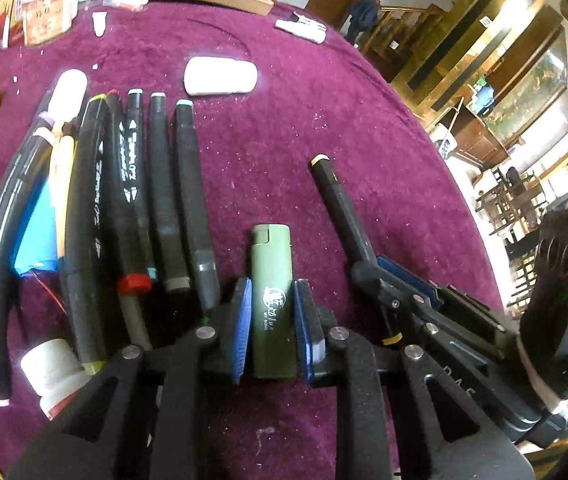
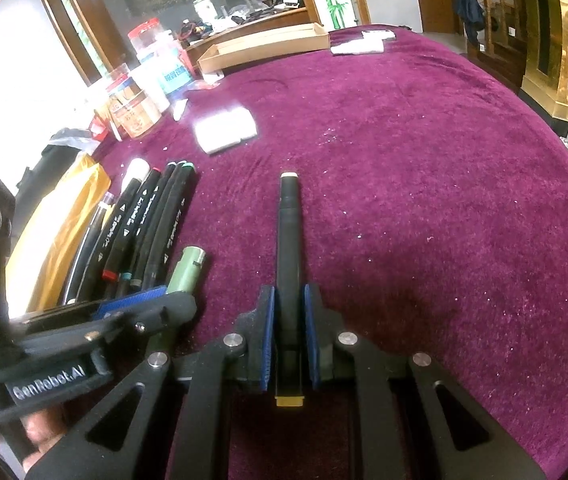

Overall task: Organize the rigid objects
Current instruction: 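Grasp the green lighter with the left tool while the right tool holds its marker, then carry the lighter and marker into the white tray and open both tools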

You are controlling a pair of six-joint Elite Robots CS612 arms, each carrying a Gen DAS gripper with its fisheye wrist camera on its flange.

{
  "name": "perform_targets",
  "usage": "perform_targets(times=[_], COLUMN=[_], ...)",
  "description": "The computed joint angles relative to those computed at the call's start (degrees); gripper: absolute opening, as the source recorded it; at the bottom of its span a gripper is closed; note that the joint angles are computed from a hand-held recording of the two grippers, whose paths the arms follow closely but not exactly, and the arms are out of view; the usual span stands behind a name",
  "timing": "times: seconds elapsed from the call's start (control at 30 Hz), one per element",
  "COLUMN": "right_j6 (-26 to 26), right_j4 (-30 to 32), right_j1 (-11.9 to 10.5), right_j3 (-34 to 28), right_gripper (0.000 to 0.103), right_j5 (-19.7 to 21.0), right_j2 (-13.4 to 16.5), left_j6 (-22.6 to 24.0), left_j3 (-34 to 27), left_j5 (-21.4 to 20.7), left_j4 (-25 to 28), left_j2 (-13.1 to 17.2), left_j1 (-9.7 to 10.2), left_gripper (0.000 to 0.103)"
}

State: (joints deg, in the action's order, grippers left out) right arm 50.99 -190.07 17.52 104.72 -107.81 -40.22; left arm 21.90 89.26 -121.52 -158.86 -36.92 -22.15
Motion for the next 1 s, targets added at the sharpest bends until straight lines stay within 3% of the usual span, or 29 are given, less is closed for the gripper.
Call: perform_targets(times=[0.2,0.33,0.47,0.6,0.73,0.83,1.0], right_j6=[2.68,2.64,-0.20,-4.49,-9.02,-11.61,-15.02], right_j4=[-8.22,-11.18,-14.43,-16.55,-14.05,-10.02,-0.50], right_j1=[-0.38,0.83,2.26,3.02,3.31,3.37,3.89], right_j3=[1.48,1.13,-0.35,-3.07,-8.34,-13.90,-23.24], right_gripper=[0.013,0.013,0.013,0.013,0.013,0.013,0.013], right_j5=[4.08,2.41,1.42,4.96,12.32,18.32,20.45], right_j2=[0.91,1.07,0.90,1.26,2.57,4.37,7.88], left_j6=[-1.41,-1.53,-2.86,-6.61,-12.65,-16.35,-21.83], left_j3=[1.07,2.39,3.69,3.91,2.85,0.85,-3.55], left_j5=[-0.21,-1.48,-5.16,-7.32,-4.02,-0.95,4.12], left_j4=[-1.47,-2.71,-4.79,-8.21,-13.66,-14.60,-14.42], left_j2=[-0.43,-1.36,-2.85,-3.83,-3.69,-2.92,-0.42], left_j1=[0.11,1.16,3.56,6.55,9.54,11.34,13.68], left_gripper=[0.017,0.017,0.017,0.017,0.017,0.017,0.017])
